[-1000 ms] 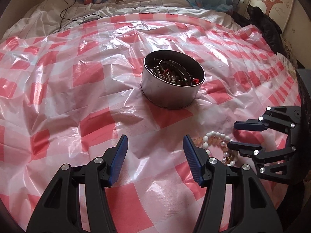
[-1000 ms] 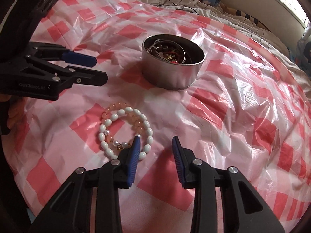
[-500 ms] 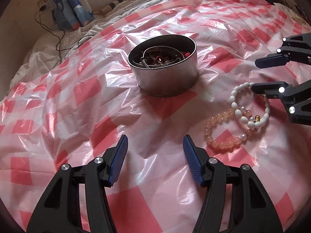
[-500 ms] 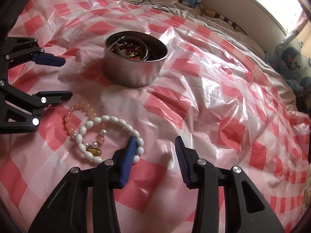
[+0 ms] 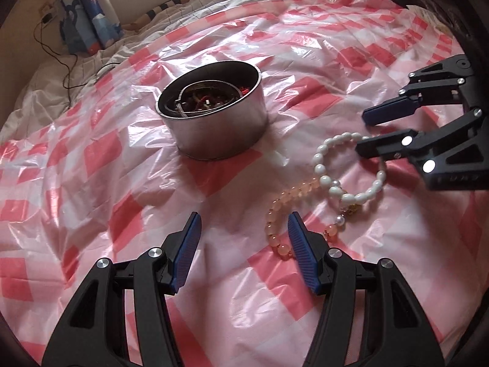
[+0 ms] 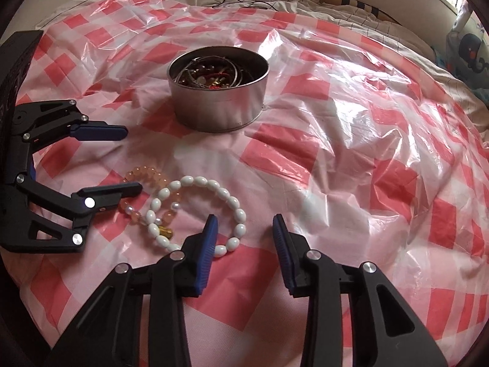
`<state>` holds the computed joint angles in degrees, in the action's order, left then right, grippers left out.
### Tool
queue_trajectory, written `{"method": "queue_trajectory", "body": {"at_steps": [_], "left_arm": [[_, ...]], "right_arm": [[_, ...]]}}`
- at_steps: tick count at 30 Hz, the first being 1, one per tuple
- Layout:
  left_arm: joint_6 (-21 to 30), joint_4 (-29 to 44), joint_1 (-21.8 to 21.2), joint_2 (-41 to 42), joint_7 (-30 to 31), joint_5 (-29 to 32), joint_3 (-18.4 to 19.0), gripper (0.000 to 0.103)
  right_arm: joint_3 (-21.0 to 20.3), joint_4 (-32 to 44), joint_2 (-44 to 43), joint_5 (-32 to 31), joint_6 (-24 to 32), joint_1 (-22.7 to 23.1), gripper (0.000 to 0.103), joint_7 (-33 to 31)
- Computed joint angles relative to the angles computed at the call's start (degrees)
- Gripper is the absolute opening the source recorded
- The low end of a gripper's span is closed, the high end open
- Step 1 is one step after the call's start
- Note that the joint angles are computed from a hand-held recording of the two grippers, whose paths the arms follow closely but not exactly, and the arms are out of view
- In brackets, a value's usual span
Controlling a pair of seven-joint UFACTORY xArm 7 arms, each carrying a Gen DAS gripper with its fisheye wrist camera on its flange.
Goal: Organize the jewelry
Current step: 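Move both open tools to the white pearl and peach bead bracelets, then grasp the peach bead strand with the left tool while the right tool grasps the white pearl bracelet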
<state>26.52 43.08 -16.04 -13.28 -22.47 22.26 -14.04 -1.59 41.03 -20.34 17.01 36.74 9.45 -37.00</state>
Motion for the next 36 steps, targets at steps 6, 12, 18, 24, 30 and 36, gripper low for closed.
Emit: {"method": "queue_trajectory", "body": {"at_steps": [6, 12, 18, 24, 30, 36], "left_arm": [[-3.3, -1.2, -5.0, -0.2, 12.0, -17.1, 5.1, 0.056], [-3.0, -1.1, -5.4, 0.3, 15.1, -23.9, 5.3, 0.046], [-2.6, -1.3, -5.5, -0.3, 17.6, -29.9, 6.3, 0.007], [-3.9, -2.7, -4.0, -2.8, 17.6, -30.9, 6.6, 0.007], [-0.8, -1.4, -2.5, -1.0, 15.6, -28.3, 5.5, 0.008], [-0.9, -1.4, -2.4, -0.5, 14.8, -26.4, 5.0, 0.009]], "right_arm": [[-0.1, 0.0, 0.3, 2.6, 0.6, 1.0, 0.031, -2.9], [0.4, -1.0, -0.2, 1.3, -0.6, 1.1, 0.009, -3.2], [-0.3, -1.2, -1.1, 2.0, -1.1, 1.6, 0.008, -3.4], [-0.5, 0.3, 0.0, 2.6, 0.6, 1.0, 0.008, -2.2], [0.4, -0.4, 0.1, 1.5, -0.3, 0.8, 0.043, -1.4], [0.3, -0.4, 0.3, 1.7, 0.2, 1.1, 0.008, -1.7]]}}
